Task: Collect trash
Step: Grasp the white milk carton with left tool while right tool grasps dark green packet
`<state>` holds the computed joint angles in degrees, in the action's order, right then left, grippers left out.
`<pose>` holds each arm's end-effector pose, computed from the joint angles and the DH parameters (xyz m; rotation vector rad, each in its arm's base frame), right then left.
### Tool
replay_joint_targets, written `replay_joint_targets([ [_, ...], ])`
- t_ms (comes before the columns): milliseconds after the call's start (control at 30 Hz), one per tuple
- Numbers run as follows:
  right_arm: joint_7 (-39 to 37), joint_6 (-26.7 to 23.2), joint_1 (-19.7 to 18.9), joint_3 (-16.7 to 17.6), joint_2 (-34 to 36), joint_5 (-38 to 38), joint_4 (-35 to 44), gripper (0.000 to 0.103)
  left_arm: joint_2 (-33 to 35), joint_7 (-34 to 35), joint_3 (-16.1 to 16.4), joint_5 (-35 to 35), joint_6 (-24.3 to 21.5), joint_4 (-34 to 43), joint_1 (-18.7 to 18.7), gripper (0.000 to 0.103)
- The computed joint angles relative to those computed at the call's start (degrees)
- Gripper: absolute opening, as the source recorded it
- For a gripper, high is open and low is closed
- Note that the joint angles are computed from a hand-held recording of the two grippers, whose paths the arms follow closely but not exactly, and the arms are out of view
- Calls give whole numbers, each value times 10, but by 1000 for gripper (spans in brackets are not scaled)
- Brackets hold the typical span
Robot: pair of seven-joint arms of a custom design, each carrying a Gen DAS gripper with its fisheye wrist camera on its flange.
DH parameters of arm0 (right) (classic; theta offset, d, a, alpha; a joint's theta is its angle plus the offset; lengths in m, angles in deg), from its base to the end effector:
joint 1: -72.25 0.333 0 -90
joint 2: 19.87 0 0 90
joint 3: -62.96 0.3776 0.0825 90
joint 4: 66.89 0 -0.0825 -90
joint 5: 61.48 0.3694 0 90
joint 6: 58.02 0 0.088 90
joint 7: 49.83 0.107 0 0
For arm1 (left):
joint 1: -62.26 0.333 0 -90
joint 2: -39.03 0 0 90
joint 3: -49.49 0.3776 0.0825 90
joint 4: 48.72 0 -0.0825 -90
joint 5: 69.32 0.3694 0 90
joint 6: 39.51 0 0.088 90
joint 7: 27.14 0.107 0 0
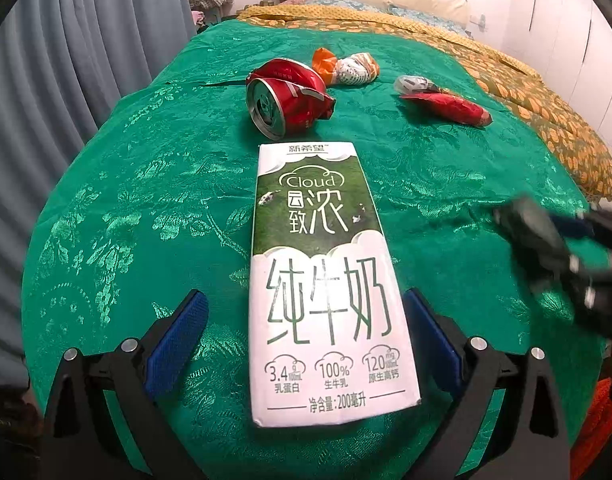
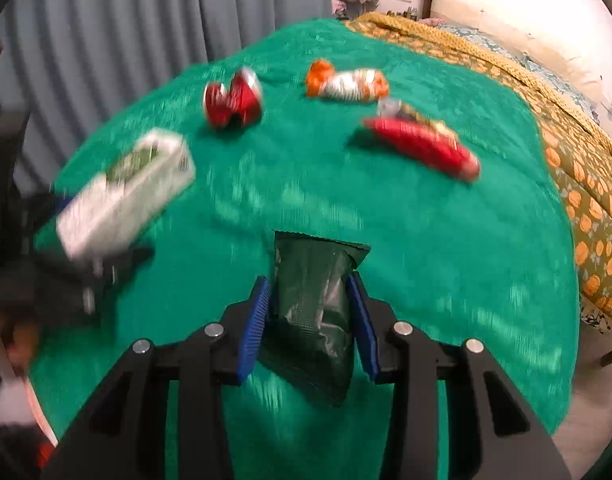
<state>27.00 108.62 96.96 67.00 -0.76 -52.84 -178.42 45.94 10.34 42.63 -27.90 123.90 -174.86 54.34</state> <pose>0.5936 0.3092 0.4497 -2.2497 1.2087 -0.3943 0.5468 -0.1788 0.4494 -1.8763 1.8372 -0.5714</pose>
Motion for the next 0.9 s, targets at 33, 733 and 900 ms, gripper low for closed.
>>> replay_joint_targets([
  [33,9,20,7,-8,0,-6,-9,65,0,1,0,-2,-1,0,0,97],
  [733,8,43,-4,4,7,34,-15,76,-1,3,0,-4,-2,0,0,97],
  [900,11,44,-2,1,7,31,-16,77,-1,2,0,-3,-2,0,0,97],
])
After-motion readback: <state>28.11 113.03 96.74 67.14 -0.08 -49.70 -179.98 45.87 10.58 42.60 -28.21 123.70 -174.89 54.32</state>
